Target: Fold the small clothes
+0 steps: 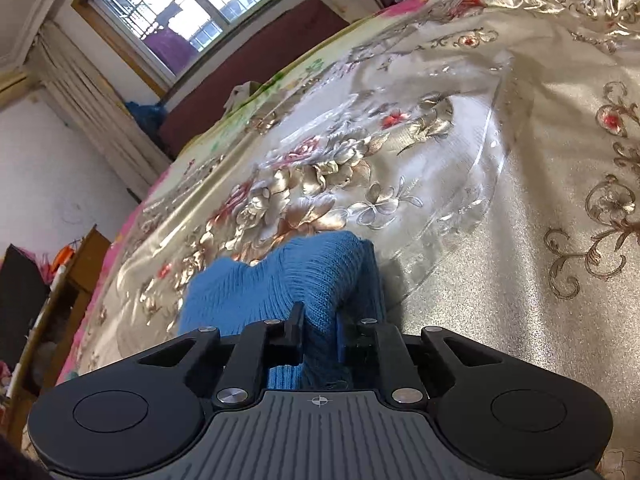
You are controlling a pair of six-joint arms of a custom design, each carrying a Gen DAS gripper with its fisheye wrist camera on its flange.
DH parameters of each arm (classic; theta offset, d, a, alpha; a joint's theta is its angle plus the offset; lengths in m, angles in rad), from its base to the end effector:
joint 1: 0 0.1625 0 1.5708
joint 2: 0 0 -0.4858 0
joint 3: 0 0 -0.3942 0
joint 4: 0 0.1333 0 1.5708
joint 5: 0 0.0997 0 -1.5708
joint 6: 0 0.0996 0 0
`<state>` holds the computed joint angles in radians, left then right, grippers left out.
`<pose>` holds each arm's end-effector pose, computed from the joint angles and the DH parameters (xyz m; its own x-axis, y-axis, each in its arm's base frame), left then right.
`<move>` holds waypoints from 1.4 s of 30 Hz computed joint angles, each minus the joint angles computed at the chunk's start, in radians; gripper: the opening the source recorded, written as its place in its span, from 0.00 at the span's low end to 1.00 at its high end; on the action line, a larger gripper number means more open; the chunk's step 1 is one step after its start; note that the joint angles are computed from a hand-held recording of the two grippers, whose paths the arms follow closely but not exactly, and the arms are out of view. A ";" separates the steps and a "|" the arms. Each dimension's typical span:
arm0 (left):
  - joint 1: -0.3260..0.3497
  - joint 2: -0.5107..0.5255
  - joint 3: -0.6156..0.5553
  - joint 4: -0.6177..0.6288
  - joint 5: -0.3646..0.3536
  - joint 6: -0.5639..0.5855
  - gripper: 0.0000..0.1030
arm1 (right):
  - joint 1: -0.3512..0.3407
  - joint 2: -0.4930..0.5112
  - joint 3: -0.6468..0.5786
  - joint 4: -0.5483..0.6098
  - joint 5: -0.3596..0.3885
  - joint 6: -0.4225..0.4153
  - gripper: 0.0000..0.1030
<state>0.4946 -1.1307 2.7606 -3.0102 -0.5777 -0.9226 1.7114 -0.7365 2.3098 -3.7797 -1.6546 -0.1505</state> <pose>-0.1359 -0.3195 0.1362 -0.7612 -0.0359 -0.6476 0.4264 0.7246 -0.5414 0.1935 -0.4756 0.0739 -0.9655 -0.2089 0.1556 -0.2605 0.7742 -0.5769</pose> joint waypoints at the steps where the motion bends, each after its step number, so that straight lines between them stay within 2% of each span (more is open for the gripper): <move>1: -0.005 0.000 0.000 0.010 0.000 -0.009 0.71 | -0.001 -0.005 0.004 0.004 0.004 -0.004 0.19; 5: -0.027 -0.022 0.011 0.043 -0.002 -0.051 0.70 | 0.000 -0.043 0.044 -0.013 0.012 -0.027 0.23; 11: -0.079 -0.090 0.036 0.096 0.026 -0.124 0.70 | -0.009 -0.104 0.139 -0.027 0.032 -0.084 0.37; 16: -0.054 -0.138 0.029 0.153 0.034 -0.162 0.70 | -0.022 -0.070 0.181 -0.042 0.009 -0.103 0.42; 19: -0.010 -0.154 0.011 0.212 -0.022 -0.160 0.73 | -0.052 -0.080 0.191 -0.031 0.047 -0.064 0.42; 21: -0.017 -0.157 0.028 0.201 -0.026 -0.190 0.74 | -0.066 -0.083 0.197 -0.048 0.051 -0.066 0.42; 23: -0.029 -0.178 0.022 0.251 -0.028 -0.220 0.74 | -0.078 -0.082 0.203 -0.056 0.058 -0.062 0.47; 29: -0.073 -0.206 0.016 0.319 0.009 -0.245 0.74 | -0.117 -0.091 0.223 -0.078 0.139 -0.072 0.49; 33: -0.056 -0.204 0.012 0.246 0.029 -0.206 0.74 | -0.152 -0.096 0.227 -0.072 0.187 -0.067 0.50; 39: 0.042 -0.073 -0.008 -0.082 0.002 -0.019 0.74 | -0.177 -0.085 0.216 -0.043 0.250 -0.081 0.57; 42: 0.092 -0.015 -0.021 -0.187 -0.030 0.042 0.76 | -0.183 -0.077 0.205 -0.015 0.274 -0.096 0.57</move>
